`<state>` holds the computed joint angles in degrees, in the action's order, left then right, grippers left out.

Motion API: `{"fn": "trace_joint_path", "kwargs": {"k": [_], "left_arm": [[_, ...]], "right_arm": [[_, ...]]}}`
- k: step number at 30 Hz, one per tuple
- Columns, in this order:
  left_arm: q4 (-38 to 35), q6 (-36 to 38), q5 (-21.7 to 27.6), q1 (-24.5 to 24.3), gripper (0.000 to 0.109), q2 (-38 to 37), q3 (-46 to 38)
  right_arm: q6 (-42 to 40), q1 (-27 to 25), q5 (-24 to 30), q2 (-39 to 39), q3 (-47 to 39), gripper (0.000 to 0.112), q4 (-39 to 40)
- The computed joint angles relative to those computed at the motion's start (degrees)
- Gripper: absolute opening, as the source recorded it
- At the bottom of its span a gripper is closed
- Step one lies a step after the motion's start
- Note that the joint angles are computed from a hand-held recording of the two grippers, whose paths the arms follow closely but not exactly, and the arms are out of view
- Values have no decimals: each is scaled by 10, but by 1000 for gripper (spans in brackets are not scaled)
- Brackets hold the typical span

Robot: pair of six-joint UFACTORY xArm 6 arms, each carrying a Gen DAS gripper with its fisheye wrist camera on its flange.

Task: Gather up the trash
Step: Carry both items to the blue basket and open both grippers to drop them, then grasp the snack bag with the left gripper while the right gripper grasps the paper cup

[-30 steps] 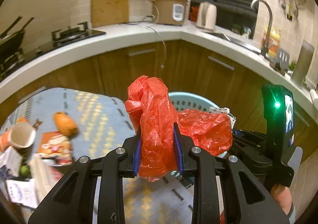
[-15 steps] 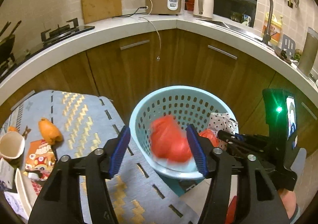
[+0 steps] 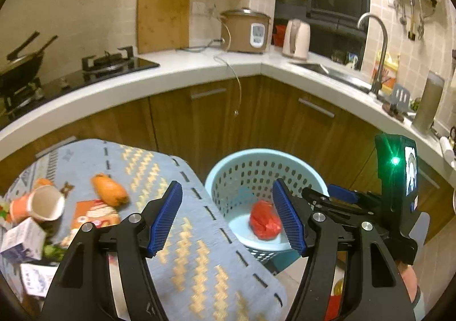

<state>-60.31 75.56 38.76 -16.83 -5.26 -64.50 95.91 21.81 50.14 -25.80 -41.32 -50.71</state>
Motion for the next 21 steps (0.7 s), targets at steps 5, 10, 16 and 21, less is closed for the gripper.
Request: {"fn": "trace_joint_path", "kwargs": {"k": [5, 10, 16, 21], "left_arm": [[-37, 28, 39, 64, 64, -42, 18], [-55, 36, 70, 149, 67, -64, 25], [-59, 63, 72, 245, 72, -50, 17], [-51, 99, 103, 326, 72, 4, -20]], "right_arm": [[0, 63, 31, 29, -64, 49, -41], [-4, 115, 25, 82, -131, 49, -65], [-33, 146, -6, 159, -202, 49, -58], [-73, 160, -11, 219, -257, 49, -41]]}}
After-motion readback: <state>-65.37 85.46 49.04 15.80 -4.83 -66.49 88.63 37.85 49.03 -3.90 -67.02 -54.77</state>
